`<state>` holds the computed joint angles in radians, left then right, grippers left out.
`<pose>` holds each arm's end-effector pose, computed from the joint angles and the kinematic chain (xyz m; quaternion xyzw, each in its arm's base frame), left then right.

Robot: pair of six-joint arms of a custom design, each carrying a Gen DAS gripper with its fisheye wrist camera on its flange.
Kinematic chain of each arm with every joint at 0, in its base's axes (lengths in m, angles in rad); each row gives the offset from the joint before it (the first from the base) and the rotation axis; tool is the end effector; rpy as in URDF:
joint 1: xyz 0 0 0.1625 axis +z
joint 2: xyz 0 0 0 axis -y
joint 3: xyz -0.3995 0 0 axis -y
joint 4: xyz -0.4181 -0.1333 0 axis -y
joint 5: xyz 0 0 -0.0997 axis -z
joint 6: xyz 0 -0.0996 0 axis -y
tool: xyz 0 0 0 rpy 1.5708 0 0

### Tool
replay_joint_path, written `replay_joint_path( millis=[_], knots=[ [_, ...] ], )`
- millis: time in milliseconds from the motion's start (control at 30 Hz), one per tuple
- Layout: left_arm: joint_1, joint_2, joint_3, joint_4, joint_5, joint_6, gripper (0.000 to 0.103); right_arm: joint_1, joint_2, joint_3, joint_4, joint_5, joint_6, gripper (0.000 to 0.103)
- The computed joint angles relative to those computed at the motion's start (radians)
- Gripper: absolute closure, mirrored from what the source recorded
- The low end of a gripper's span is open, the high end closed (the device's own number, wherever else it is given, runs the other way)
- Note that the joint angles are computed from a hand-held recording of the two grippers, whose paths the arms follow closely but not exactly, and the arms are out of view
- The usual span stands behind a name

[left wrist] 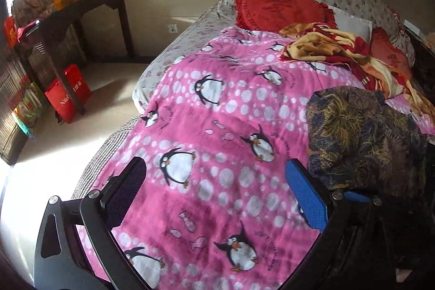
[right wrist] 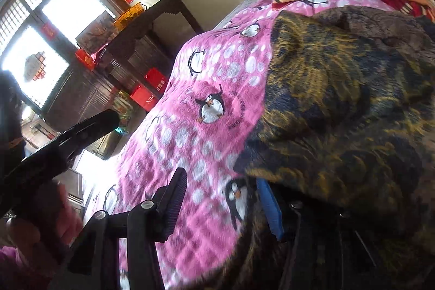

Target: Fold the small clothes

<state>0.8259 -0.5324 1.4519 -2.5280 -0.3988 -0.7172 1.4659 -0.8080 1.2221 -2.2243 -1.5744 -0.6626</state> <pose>-0.3082 -0.6663 -0.0021 0.0011 0.8331 -0.3809 0.4012 0.0506 -0.7889 0.2100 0.2731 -0.9546 0.1101 0.0464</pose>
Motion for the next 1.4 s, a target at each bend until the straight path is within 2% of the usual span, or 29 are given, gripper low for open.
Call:
replay_joint_path(
  millis=[100,167,300,367,400,467,500,533,567,600,700,767,867,900,933,967,1000,1067,1133,1267,1300,1400],
  knots=[
    [-0.005,0.072,-0.078,-0.066,-0.033,0.111,0.001,-0.037,-0.134,0.097,-0.098,-0.012,-0.017,0.052],
    [-0.002,0.118,-0.143,-0.051,-0.064,0.152,0.001,-0.054,-0.182,0.099,-0.181,-0.050,-0.004,0.052],
    [0.009,0.214,-0.276,0.003,-0.094,0.189,0.000,-0.072,-0.191,0.060,-0.489,-0.310,-0.060,0.051],
    [0.014,0.254,-0.328,0.035,-0.089,0.190,0.000,-0.088,-0.154,-0.007,-0.588,-0.411,-0.117,0.051],
    [0.017,0.272,-0.355,0.058,-0.087,0.186,0.000,-0.098,-0.134,-0.047,-0.602,-0.436,-0.136,0.051],
    [0.024,0.302,-0.400,0.103,-0.087,0.173,0.000,-0.116,-0.109,-0.105,-0.553,-0.438,-0.121,0.051],
    [0.028,0.313,-0.419,0.129,-0.088,0.163,0.000,-0.125,-0.100,-0.129,-0.507,-0.429,-0.112,0.059],
    [0.031,0.323,-0.436,0.159,-0.089,0.150,0.000,-0.124,-0.089,-0.139,-0.481,-0.426,-0.113,0.083],
    [0.034,0.330,-0.449,0.185,-0.090,0.139,0.000,-0.124,-0.087,-0.143,-0.476,-0.431,-0.129,0.096],
    [0.036,0.335,-0.456,0.195,-0.090,0.135,0.000,-0.122,-0.085,-0.142,-0.499,-0.439,-0.146,0.100],
    [0.040,0.348,-0.474,0.225,-0.091,0.116,0.001,-0.127,-0.110,-0.122,-0.545,-0.366,-0.108,0.100],
    [0.045,0.358,-0.493,0.265,-0.102,0.097,0.000,-0.124,-0.075,-0.170,-0.554,-0.397,-0.102,0.100],
    [0.037,0.355,-0.484,0.266,-0.094,0.094,0.000,-0.119,-0.011,-0.268,-0.457,-0.474,-0.089,0.099],
    [0.031,0.350,-0.470,0.234,-0.085,0.110,0.000,-0.118,-0.017,-0.259,-0.459,-0.485,-0.090,0.095],
    [0.024,0.347,-0.458,0.202,-0.077,0.125,0.000,-0.117,-0.028,-0.240,-0.478,-0.484,-0.096,0.083],
    [0.019,0.346,-0.453,0.178,-0.073,0.134,0.000,-0.115,-0.050,-0.203,-0.520,-0.475,-0.106,0.076],
    [0.016,0.346,-0.453,0.157,-0.075,0.144,0.000,-0.116,-0.089,-0.143,-0.568,-0.435,-0.110,0.067],
    [0.015,0.356,-0.471,0.143,-0.093,0.160,0.000,-0.121,-0.137,-0.070,-0.602,-0.364,-0.118,0.065],
    [0.018,0.381,-0.515,0.199,-0.105,0.152,0.001,-0.121,-0.150,-0.050,-0.546,-0.354,-0.120,0.065],
    [0.028,0.431,-0.595,0.351,-0.140,0.127,0.000,-0.137,-0.084,-0.114,-0.421,-0.421,-0.063,0.065],
    [0.026,0.430,-0.588,0.347,-0.140,0.134,0.000,-0.141,-0.083,-0.118,-0.406,-0.418,-0.053,0.065],
    [0.016,0.411,-0.555,0.326,-0.131,0.143,0.000,-0.152,-0.146,-0.094,-0.360,-0.321,-0.019,0.065]
  ],
)
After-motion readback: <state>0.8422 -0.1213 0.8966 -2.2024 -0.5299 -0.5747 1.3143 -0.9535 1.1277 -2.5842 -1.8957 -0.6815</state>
